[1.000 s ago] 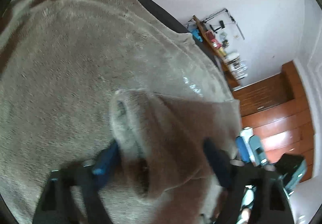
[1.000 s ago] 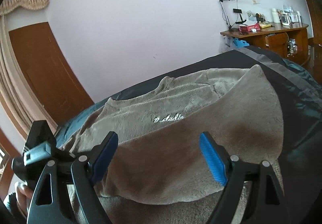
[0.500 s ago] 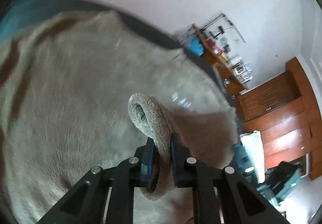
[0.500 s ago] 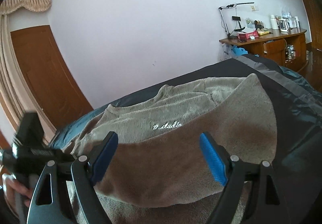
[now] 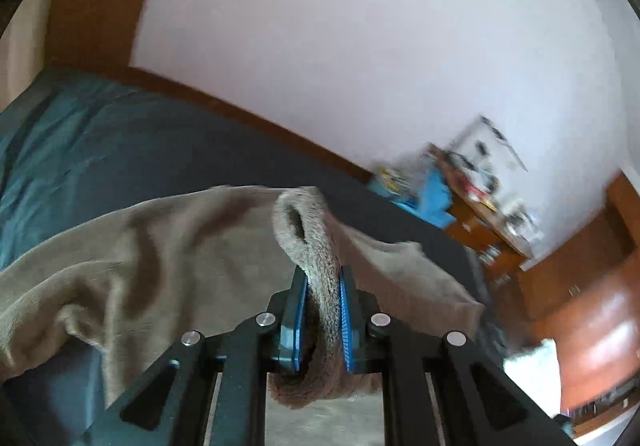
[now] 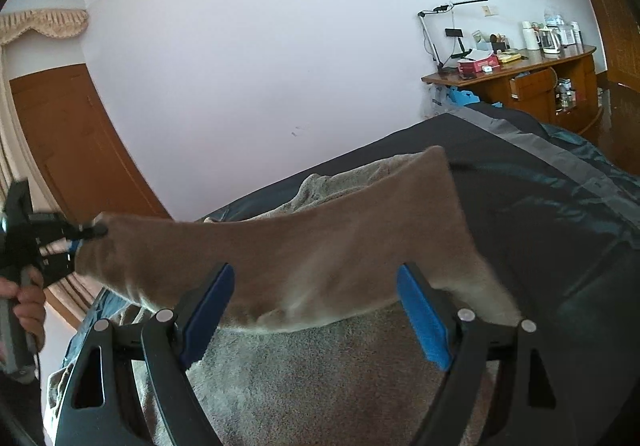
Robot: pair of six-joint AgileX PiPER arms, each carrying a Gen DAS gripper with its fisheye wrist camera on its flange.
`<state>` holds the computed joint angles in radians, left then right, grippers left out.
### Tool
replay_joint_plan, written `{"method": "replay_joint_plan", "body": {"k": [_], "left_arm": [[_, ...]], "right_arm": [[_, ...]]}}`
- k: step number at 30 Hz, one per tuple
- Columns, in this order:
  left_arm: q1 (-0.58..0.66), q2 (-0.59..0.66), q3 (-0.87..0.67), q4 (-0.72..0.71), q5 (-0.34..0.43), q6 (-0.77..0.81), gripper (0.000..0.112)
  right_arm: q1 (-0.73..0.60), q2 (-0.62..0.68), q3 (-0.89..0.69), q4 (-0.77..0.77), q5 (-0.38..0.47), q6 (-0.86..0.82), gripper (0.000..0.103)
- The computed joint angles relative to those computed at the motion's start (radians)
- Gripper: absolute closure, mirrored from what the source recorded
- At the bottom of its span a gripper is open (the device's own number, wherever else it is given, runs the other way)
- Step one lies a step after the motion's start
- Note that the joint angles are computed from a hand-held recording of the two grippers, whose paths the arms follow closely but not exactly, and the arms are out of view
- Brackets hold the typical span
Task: Fold clothes
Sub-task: 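Grasp the fleece sleeve cuff with the left gripper and lift it, then fold the held sleeve over the body with the left gripper while the right gripper smooths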
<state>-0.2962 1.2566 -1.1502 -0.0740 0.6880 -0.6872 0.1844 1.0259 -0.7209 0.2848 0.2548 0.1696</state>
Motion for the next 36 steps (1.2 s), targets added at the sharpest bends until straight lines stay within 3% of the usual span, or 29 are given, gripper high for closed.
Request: {"method": "replay_joint_plan", "body": {"k": [4, 9, 13, 16, 19, 22, 25, 29, 33, 36], "left_arm": [[0.101, 0.012, 0.154, -0.162, -0.086, 0.138, 0.097], [0.118, 0.083, 0.248, -0.318, -0.161, 0.35, 0.097], [0.115, 0.084, 0.306, -0.46, -0.249, 0.572, 0.096], [0.135, 0.082, 0.361, -0.657, -0.297, 0.812, 0.096], [0.195, 0.099, 0.379, -0.826, -0.263, 0.986, 0.095], [0.229, 0.1, 0.381, -0.896, -0.231, 1.051, 0.095], [0.197, 0.1, 0.377, -0.83, -0.262, 0.99, 0.095], [0.192, 0.101, 0.372, -0.816, -0.263, 0.978, 0.095], [0.244, 0.101, 0.385, -0.933, -0.216, 1.094, 0.095], [0.268, 0.102, 0.387, -0.968, -0.193, 1.13, 0.095]], "right_arm": [[0.001, 0.006, 0.001, -0.096, -0.005, 0.104, 0.017], [-0.043, 0.013, 0.004, -0.137, -0.004, 0.156, 0.017], [-0.116, -0.008, 0.02, -0.094, -0.016, 0.139, 0.017], [-0.234, -0.026, 0.03, 0.134, -0.003, -0.067, 0.017], [-0.397, -0.014, -0.013, 0.395, 0.141, -0.357, 0.017], [-0.505, 0.029, -0.105, 0.38, 0.308, -0.437, 0.015], [-0.419, 0.097, -0.225, 0.095, 0.389, -0.426, 0.015], [-0.226, 0.183, -0.302, -0.218, 0.396, -0.27, 0.015], [-0.097, 0.31, -0.385, -0.237, 0.398, -0.304, 0.015], [-0.062, 0.409, -0.449, -0.095, 0.445, -0.459, 0.015]]}}
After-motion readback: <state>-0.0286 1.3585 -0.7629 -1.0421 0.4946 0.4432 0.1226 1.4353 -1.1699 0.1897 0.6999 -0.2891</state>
